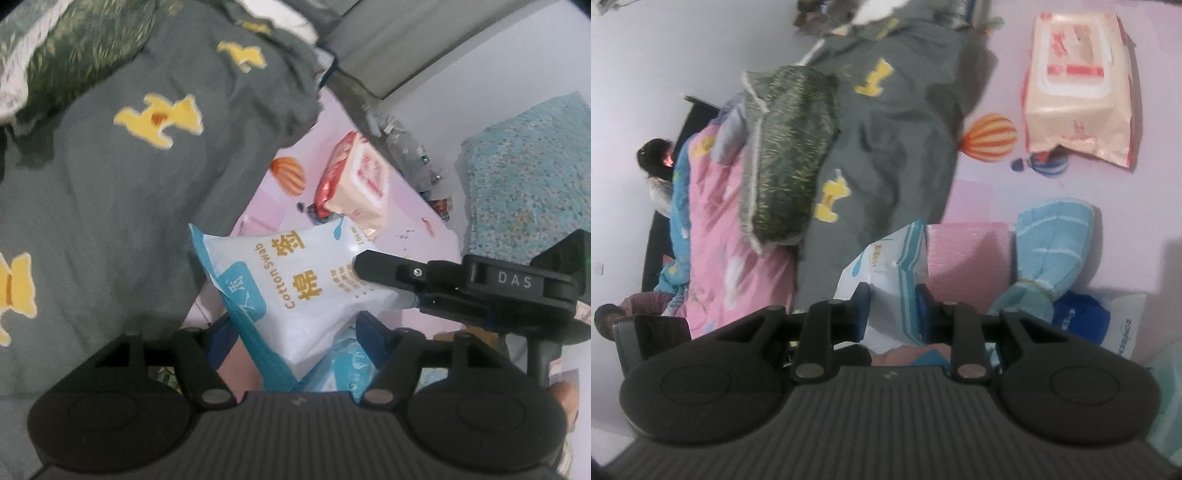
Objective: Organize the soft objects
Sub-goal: 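Lift the cotton swab bag with the right tool and carry it over the cardboard box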
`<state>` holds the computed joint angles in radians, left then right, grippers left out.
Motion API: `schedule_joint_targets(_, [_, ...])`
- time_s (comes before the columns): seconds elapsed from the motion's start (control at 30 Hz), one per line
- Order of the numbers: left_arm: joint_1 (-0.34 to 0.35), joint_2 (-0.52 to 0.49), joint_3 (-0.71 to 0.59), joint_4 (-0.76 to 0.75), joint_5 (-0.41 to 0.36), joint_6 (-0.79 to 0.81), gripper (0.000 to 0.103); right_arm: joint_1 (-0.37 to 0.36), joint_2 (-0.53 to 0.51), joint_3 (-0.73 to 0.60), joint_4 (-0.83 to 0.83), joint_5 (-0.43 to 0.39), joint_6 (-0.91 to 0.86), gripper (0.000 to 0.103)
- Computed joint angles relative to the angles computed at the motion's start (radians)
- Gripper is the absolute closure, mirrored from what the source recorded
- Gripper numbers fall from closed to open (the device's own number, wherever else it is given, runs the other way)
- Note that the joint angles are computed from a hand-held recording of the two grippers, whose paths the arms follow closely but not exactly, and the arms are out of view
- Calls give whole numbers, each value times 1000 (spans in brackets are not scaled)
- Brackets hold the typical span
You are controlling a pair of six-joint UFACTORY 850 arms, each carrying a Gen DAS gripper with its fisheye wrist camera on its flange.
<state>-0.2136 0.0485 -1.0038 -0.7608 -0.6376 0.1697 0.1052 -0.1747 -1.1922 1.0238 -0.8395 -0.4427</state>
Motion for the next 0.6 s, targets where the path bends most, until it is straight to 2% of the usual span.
schedule_joint_targets(0.17, [-22, 67, 10, 6, 13, 2, 33, -17, 67, 20, 14, -8, -14, 78])
schedule_joint_targets(0.37, [-98, 130, 12, 74, 29, -58, 33, -58, 177, 78, 10, -25, -16, 78])
schedule_joint_targets(0.6, [-244, 169, -2, 152, 69, -133, 33, -169, 353, 190, 4, -60, -26, 78])
